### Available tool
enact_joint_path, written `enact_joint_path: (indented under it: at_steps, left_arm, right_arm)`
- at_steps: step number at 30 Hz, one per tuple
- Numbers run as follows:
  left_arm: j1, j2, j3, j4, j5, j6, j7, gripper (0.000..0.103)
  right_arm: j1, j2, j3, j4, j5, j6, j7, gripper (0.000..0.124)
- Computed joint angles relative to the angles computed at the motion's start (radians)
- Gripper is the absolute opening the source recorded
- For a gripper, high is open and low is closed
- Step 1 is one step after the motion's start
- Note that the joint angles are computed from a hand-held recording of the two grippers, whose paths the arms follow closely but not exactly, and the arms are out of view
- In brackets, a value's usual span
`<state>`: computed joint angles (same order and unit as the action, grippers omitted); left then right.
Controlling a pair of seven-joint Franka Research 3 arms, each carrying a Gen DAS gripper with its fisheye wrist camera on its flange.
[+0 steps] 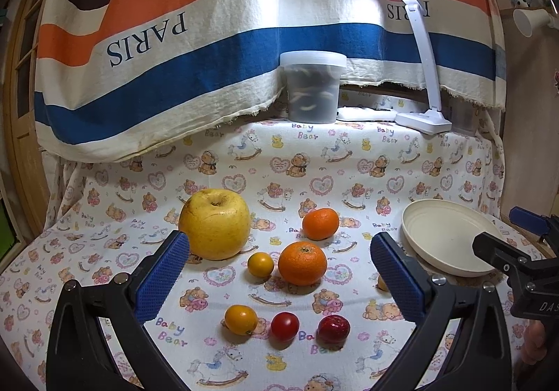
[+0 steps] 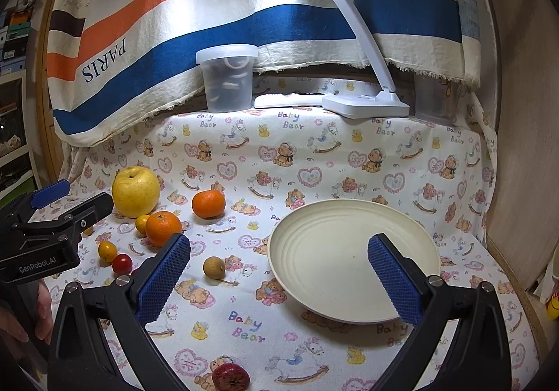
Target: Organize fruits
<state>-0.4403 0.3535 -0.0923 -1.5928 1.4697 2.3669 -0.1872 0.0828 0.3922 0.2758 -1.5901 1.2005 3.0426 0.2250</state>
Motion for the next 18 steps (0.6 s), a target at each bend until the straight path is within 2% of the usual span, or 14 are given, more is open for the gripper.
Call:
enact_joint_path:
  at_steps: [6,8,13,18]
  left_arm:
    - [0.000,-0.005,0.000,-0.008,0.011,0.004,-0.004,0.103]
    - [0.001,-0.005,-0.001,-0.009,0.012,0.005,-0.003,0.103]
    - [0.001,-0.004,-0.002,-0.007,0.012,0.003,-0.004,0.103]
    - [0.003,-0.006,-0.003,-0.010,0.011,0.008,0.002,0.103]
  right_arm:
    - [0.010,0.008,-0.022,0.009,-0.056,-0.012,0.078,0.102]
    - [0.001,0.009,-0.010,0.009,-0.054,0.001,0.071,0.102]
    - [-0.047,0.000,0.072,0.007,0.097,0.043,-0.145,0.102]
    - [-0.022,-0.011,0.051,0.011,0.205,0.045,-0.266,0.102]
